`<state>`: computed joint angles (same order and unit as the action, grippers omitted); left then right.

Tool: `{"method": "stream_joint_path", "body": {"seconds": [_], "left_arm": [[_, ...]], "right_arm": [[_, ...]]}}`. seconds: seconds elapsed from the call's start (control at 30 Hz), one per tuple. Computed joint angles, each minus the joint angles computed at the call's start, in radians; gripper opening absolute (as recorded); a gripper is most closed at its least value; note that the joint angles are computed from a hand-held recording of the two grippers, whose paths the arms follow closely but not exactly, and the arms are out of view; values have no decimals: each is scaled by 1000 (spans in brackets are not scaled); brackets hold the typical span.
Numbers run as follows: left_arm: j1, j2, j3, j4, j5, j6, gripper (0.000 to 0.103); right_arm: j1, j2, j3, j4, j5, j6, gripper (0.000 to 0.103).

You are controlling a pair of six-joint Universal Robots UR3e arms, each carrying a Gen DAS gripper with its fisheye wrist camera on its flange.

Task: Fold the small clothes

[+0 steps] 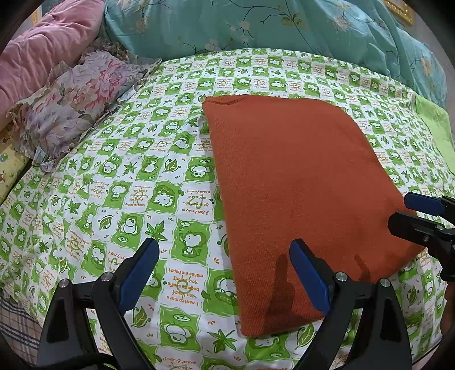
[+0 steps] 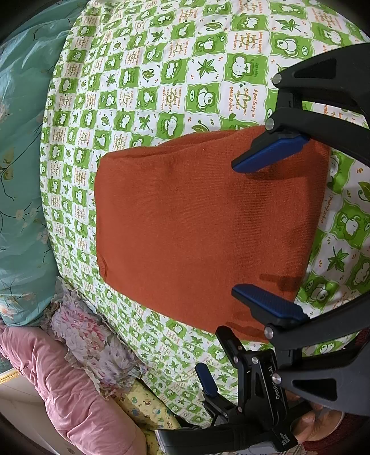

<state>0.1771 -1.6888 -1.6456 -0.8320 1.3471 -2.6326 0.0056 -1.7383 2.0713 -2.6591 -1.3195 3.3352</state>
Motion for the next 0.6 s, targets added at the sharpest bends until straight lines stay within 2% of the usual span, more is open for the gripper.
{"method": "stream_joint_path", "body": {"seconds": [0.6], "left_arm": [[2, -6, 13, -8, -3, 1, 93]], "right_arm": [[-6, -1, -7, 8, 5, -5, 81]]}}
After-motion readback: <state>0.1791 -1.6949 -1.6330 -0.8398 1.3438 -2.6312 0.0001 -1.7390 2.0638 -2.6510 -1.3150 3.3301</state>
